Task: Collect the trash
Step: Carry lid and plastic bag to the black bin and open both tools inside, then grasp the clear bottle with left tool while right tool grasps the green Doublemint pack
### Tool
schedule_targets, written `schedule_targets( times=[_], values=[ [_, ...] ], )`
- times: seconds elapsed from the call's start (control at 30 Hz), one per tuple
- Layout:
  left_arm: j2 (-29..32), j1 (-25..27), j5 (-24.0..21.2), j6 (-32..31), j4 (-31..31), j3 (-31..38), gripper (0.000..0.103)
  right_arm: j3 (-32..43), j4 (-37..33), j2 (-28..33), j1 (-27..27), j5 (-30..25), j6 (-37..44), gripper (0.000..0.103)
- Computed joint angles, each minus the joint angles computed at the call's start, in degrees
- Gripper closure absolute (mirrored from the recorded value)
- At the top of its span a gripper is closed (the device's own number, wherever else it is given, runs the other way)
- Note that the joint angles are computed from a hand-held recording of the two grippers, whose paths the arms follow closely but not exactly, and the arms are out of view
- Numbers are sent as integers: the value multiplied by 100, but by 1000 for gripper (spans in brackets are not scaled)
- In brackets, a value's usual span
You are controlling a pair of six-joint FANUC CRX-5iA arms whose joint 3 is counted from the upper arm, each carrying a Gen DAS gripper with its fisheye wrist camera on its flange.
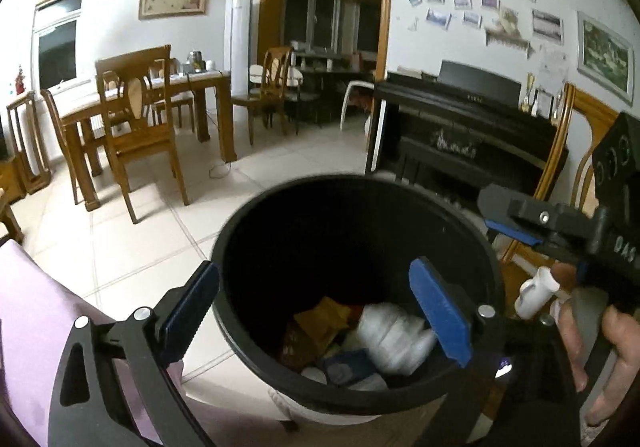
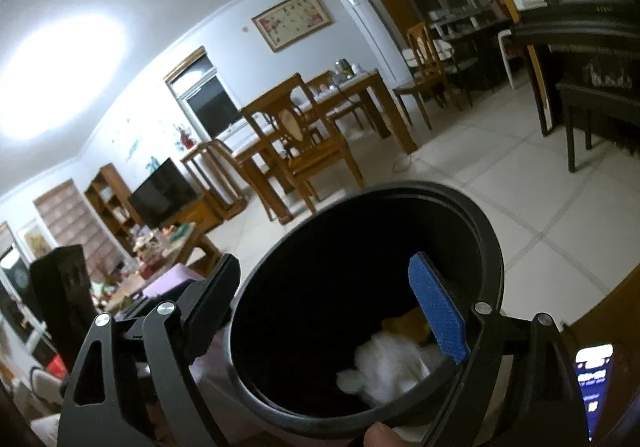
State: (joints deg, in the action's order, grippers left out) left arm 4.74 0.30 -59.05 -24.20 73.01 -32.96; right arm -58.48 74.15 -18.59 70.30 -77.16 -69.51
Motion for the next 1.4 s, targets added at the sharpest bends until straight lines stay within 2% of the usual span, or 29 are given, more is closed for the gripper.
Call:
schedule_targets(
  times=[0.23,0.4,0.53,0.73,0.83,0.9,0.93,1.0,1.07,1.1,1.13,1.17,1.3,1.4],
  values=[
    [42,457,-379,334,-8,200,8,354,-56,306,-97,87,394,18],
    [271,868,-225,666,5,499,8,733,279,671,-705,994,875,18],
    [711,1278,-55,1195,119,995,8,1251,647,1146,-1241,1822,1430,18],
    [1360,1813,400,1865,247,1858,8,2382,1131,2124,-2021,3238,2312,18],
    [1656,1998,766,2237,-82,2343,9,3079,1198,2673,-2344,3927,2832,18],
    [1991,2204,683,2857,-572,2870,9,3614,1217,3079,-2502,4364,3215,18],
    [2127,2300,695,3187,-874,3093,9,3940,1109,3307,-2544,4525,3583,18],
    [2222,2408,854,3557,-1362,3294,10,4756,206,3778,-2478,4716,5001,18],
    [2350,2525,710,3999,-2012,3595,18,5708,-722,4370,-2480,5042,6501,18],
    [2390,2554,635,4130,-2228,3695,27,6204,-1208,4677,-2437,5006,7251,18],
    [2492,2579,472,4285,-2477,3883,39,6747,-1611,5024,-2393,4877,8001,18],
    [2570,2636,276,4348,-2639,3982,41,7347,-1841,5434,-2355,4646,8751,19],
    [2597,2628,237,4083,-2541,3962,41,9735,-3572,6698,-2225,3451,11695,30],
    [2577,2599,264,3955,-2651,3934,41,11187,-4228,7492,-2238,2781,12988,33]
  ],
)
